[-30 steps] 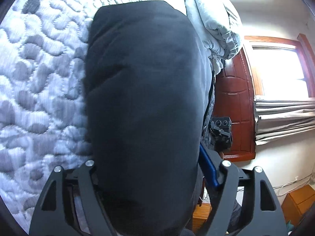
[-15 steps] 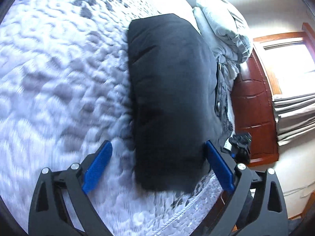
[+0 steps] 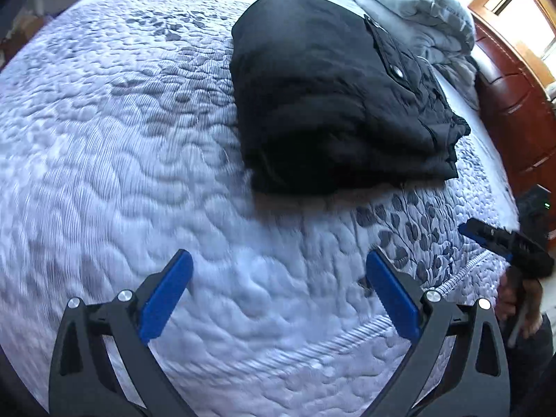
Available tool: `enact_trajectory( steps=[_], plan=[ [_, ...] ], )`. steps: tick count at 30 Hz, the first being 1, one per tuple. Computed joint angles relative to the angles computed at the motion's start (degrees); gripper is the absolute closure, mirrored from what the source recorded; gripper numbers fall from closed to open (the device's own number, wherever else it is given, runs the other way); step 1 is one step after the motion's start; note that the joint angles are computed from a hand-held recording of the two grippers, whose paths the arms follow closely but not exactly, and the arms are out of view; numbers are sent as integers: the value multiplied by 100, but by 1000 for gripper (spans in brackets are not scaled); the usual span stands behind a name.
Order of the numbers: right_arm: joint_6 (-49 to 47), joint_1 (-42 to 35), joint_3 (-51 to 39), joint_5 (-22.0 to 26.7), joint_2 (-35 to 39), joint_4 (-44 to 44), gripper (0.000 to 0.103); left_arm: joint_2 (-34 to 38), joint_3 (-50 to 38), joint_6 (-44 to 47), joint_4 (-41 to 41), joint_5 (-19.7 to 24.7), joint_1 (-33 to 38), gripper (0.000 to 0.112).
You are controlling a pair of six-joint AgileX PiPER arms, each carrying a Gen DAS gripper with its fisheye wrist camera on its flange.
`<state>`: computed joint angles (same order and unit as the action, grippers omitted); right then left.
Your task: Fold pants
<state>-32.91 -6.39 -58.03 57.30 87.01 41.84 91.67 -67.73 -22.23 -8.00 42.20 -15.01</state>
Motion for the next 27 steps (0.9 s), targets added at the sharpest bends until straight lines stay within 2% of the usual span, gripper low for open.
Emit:
enact_trajectory(
  steps=[3,6,10,13,19,27],
  plan=[
    [729,612,323,-372,-549,-539,33,-39,-98,-1086,848,250,-507,13],
    [1732,1333,470,-610,-977,-1217,29,-106,-69,-1568,1200,405,-792,13],
    [2667,1997,499,-651,-1306,-1812,29,-429,117,-2225,1709,658,-1135,13],
    [3574,2536,423,-573,-1616,-2609,29,-663,129,-2524,1971,947,-1315,13],
    [4727,3295,113,-233,-2083,-3758,29,-1187,-69,-2958,2500,1679,-1690,13],
    [5581,3974,-607,420,-2444,-4570,26,-1504,-687,-3229,3104,2521,-2374,13]
  ],
)
